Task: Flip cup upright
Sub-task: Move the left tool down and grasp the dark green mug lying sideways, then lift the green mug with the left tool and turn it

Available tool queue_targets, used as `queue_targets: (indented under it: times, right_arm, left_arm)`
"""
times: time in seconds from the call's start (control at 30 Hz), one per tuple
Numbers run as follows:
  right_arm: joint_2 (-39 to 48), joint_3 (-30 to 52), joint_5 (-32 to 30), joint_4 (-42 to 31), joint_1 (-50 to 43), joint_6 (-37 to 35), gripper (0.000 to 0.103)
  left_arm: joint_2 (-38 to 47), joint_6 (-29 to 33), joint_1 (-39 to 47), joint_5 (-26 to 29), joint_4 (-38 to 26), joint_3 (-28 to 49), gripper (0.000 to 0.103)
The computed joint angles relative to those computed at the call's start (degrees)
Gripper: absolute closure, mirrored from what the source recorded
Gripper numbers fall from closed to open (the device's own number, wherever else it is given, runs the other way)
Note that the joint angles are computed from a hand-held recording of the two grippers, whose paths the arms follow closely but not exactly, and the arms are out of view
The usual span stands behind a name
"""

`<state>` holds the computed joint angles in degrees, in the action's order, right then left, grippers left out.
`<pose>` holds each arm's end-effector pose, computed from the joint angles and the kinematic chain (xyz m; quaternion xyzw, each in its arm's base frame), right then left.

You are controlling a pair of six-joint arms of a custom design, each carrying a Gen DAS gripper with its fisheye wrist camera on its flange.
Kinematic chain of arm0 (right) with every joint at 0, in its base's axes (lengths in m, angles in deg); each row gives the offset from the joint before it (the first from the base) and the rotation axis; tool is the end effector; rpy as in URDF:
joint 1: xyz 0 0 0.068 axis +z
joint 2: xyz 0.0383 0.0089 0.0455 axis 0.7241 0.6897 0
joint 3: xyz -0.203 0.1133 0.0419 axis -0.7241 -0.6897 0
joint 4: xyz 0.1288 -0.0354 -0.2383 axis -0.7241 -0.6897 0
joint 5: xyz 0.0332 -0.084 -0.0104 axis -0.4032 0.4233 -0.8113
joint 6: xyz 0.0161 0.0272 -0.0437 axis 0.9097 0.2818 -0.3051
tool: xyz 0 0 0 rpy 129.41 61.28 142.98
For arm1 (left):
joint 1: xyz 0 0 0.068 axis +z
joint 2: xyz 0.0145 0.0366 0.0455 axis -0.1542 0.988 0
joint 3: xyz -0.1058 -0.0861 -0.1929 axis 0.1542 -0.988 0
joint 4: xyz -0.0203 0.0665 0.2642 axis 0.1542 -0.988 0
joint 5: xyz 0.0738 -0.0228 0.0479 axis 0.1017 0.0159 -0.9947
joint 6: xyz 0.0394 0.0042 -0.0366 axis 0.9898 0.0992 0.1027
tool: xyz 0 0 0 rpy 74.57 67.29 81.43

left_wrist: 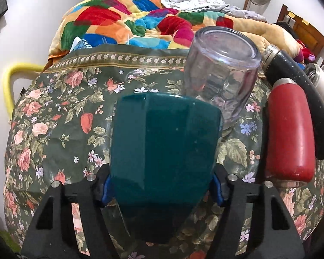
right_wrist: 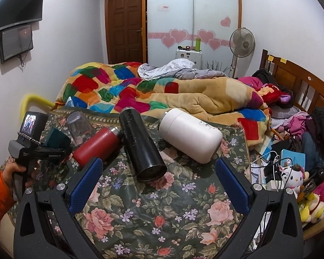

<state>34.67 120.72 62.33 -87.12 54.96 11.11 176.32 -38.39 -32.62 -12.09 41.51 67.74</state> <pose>0.1927 0.0266 0.3064 -0.0327 0.8934 0.0136 0.4480 0.3971 -0.1685 0.1430 0.0396 0.9649 -0.0150 0.2591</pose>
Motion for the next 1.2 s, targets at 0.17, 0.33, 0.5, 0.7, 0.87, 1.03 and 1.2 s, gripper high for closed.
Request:
queue_targets:
  times: [0.17,0.33,0.5,0.7,0.87,1.03,1.2]
  right_arm:
    - [-0.5,0.2,0.1,-0.7,-0.3,-0.5,0.0]
    - [-1.5,0.3,-0.5,-1.5,-1.2,-0.7,0.0]
    - [-3.4,0.6,-1.5,-2.7,-2.3,-0.9,0.0]
    - [-6.7,1.0,-4.7,-4.7,-4.4,-1.0,0.0]
    - [-9.6,1.4,-6.8,-6.7,-6.5,-2.2,0.0]
    - [-11.9,1.6,-10.7,-8.2,-10.7,-4.2,0.0]
    - [-13.5,0.8,-13.7,-9.2,-13.9,-5.7,0.0]
  left_arm:
    - [-0.9,-1.3,-0.6,-2.2,-2.4,0.3,0.035]
    - [-8.0,-1.9,-2.3,-4.0,-1.6,-5.6,0.035]
    - [-16.7,-3.2,-6.1,-5.3,-3.1,-10.1,0.035]
    - [-21.5,-5.1,-13.4,-6.9,-6.3,-9.3,0.035]
    - [-19.0,-6.7,-20.0,-6.5,-8.1,-4.5,0.035]
    - [-13.2,-8.2,-25.0,-5.6,-8.3,0.8,0.035]
    - [-5.0,-10.9,-28.2,-4.1,-8.1,6.0,0.035]
